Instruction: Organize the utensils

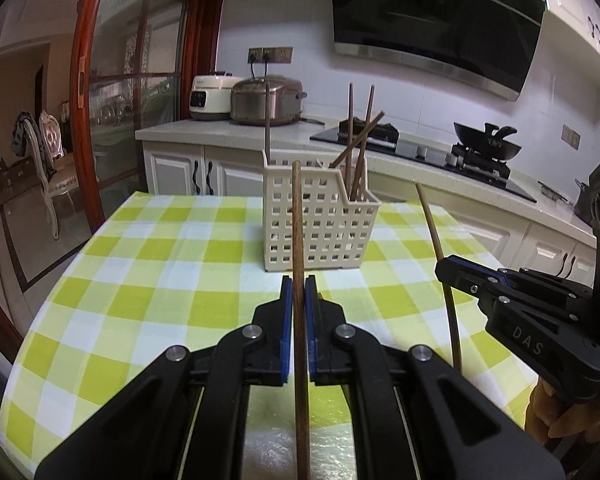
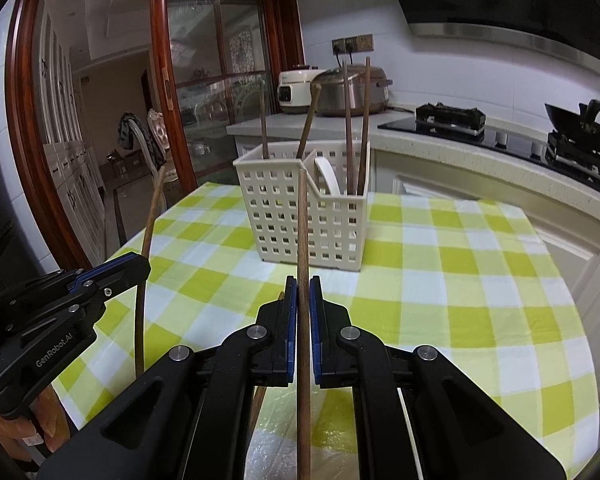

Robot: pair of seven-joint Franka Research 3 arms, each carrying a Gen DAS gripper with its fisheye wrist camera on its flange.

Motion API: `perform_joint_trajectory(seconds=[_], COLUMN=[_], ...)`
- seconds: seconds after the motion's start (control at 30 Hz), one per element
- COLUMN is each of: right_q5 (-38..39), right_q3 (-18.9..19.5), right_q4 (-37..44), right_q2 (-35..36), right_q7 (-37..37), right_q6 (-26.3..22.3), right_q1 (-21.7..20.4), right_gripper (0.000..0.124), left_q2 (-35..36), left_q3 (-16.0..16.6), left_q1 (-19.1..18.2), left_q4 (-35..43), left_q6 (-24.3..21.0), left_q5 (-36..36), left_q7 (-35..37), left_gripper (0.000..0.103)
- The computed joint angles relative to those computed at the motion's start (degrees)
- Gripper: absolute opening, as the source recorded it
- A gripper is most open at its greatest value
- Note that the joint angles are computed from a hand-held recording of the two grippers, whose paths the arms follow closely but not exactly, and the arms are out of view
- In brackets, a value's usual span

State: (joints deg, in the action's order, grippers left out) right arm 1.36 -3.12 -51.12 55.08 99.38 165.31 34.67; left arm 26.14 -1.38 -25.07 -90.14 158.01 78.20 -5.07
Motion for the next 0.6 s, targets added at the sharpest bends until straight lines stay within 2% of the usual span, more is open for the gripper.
perform_joint_trajectory(seconds=[0.27, 0.6], right_q5=[-0.1, 0.2], right_q3=[-0.9, -3.4], right_q4=[-5.7, -13.8], right_q2=[-3.7, -8.7], right_q7=[0.2, 0.4], right_q6=[4.1, 9.9], right_q1=[0.9, 2.8], right_gripper=[0.007, 0.006], left_q2=[-2.1, -4.5], left_q3=[-0.3, -2.6], left_q1=[-0.5, 0.2], left_q4=[-1.8, -3.6], left_q6=[-0.6, -2.8], left_q5=[5.2, 11.6], left_q7=[-4.3, -8.5], left_gripper=[0.006, 0.006])
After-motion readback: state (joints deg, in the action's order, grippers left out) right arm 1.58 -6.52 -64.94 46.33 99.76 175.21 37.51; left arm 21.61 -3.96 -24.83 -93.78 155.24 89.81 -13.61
